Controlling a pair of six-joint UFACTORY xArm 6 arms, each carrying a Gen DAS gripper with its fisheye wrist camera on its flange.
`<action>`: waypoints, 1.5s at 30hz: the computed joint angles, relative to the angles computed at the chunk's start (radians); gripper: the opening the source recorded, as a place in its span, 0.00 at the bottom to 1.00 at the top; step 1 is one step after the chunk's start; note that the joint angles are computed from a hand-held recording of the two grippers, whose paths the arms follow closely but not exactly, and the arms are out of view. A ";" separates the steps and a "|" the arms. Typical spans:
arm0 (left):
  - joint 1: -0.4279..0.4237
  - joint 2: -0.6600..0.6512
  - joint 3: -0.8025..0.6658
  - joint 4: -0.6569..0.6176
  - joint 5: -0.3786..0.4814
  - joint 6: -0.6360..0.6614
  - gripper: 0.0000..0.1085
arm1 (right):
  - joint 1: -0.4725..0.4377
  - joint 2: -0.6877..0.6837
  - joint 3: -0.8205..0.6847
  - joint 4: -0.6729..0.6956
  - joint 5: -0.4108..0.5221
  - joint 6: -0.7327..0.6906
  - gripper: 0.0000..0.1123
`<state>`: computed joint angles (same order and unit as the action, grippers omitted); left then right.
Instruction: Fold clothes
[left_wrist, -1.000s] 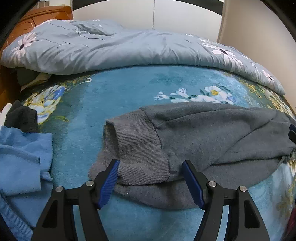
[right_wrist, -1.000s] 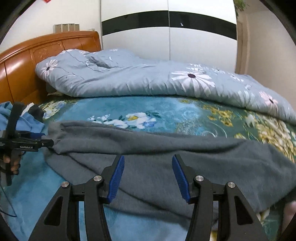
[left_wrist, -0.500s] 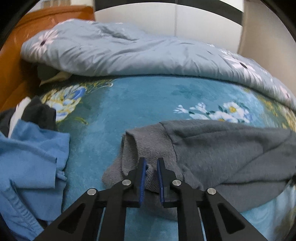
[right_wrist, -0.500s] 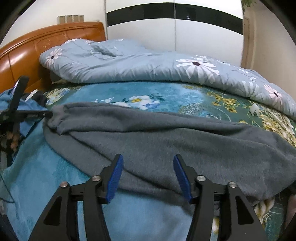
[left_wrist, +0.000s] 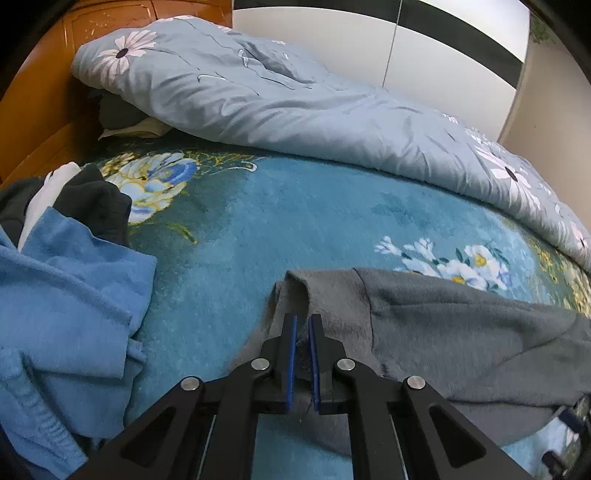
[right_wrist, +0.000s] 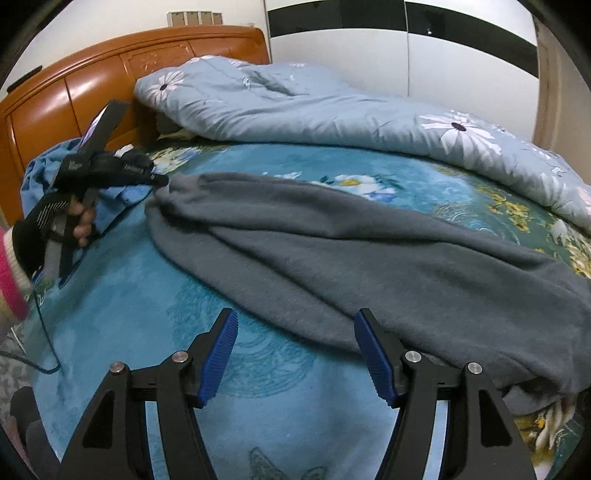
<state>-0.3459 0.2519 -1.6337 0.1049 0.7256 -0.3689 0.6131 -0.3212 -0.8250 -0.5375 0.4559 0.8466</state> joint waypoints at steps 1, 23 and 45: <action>0.003 0.004 -0.006 -0.001 -0.001 -0.006 0.07 | 0.001 0.003 0.000 0.015 -0.004 -0.011 0.60; 0.071 0.056 -0.076 -0.302 0.001 0.130 0.45 | -0.008 0.010 0.011 0.109 -0.017 -0.060 0.60; 0.046 0.272 -0.424 -0.303 0.064 0.266 0.03 | -0.028 0.028 0.021 0.094 -0.045 -0.009 0.60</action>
<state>-0.3004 0.5241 -2.0580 -0.1976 0.7899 -0.1025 0.5849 -0.2936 -0.8035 -0.4437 0.4106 0.8378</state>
